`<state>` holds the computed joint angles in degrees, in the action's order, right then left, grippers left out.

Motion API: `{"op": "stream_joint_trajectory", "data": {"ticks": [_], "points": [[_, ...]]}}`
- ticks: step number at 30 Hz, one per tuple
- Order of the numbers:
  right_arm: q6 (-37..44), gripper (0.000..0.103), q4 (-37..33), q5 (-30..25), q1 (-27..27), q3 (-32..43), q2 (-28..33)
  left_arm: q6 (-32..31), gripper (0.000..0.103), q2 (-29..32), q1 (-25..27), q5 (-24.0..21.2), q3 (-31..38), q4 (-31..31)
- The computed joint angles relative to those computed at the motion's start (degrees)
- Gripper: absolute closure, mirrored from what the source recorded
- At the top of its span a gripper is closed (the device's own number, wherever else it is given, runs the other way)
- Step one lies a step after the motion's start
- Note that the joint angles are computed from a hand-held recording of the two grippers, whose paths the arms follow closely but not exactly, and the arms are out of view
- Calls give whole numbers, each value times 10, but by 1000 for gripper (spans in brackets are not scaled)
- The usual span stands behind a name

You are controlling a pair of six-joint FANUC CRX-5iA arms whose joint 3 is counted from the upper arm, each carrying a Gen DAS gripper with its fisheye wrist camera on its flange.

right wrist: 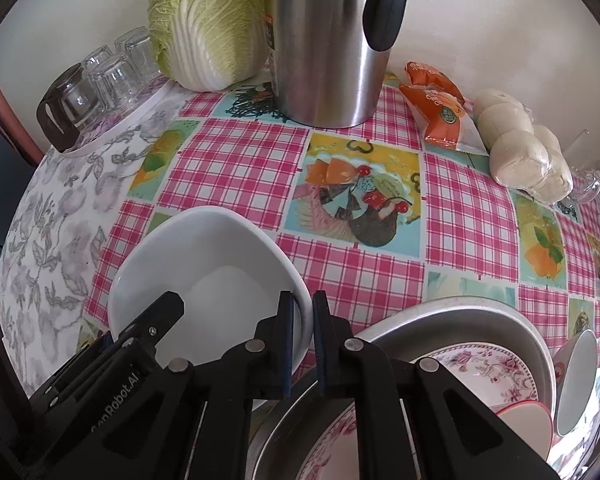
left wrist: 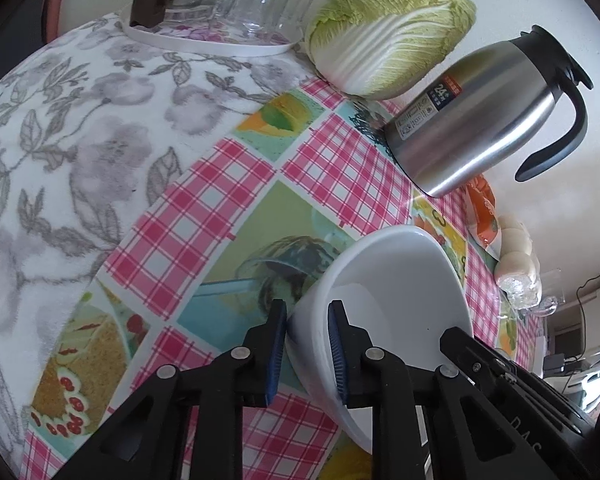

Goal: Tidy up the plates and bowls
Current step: 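Lift the square bowl and carry it over the basin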

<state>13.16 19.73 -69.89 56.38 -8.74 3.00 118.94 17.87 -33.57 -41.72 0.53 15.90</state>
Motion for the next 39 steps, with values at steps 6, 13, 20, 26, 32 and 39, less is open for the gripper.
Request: {"op": "stream_joint_trajectory", "data": {"ticks": [6,13,20,26,32,39], "points": [[-1,94,1,-3,14,2,-6,46,82,-5,-8,-42,19,-45],[-12,94,17,-6,35,-6,-35,76,82,-28,-20,-50,14,-59],[-40,94,52,-8,66,-18,-71,119,82,-72,-34,-60,28,-128],[-82,94,93,-1,100,-49,-118,136,82,-94,-51,-67,41,-162],[-140,94,130,-10,133,-87,-168,146,82,-96,-81,-84,72,-196],[-237,93,178,-32,180,-152,-236,153,82,-73,-130,-128,134,-248]]}}
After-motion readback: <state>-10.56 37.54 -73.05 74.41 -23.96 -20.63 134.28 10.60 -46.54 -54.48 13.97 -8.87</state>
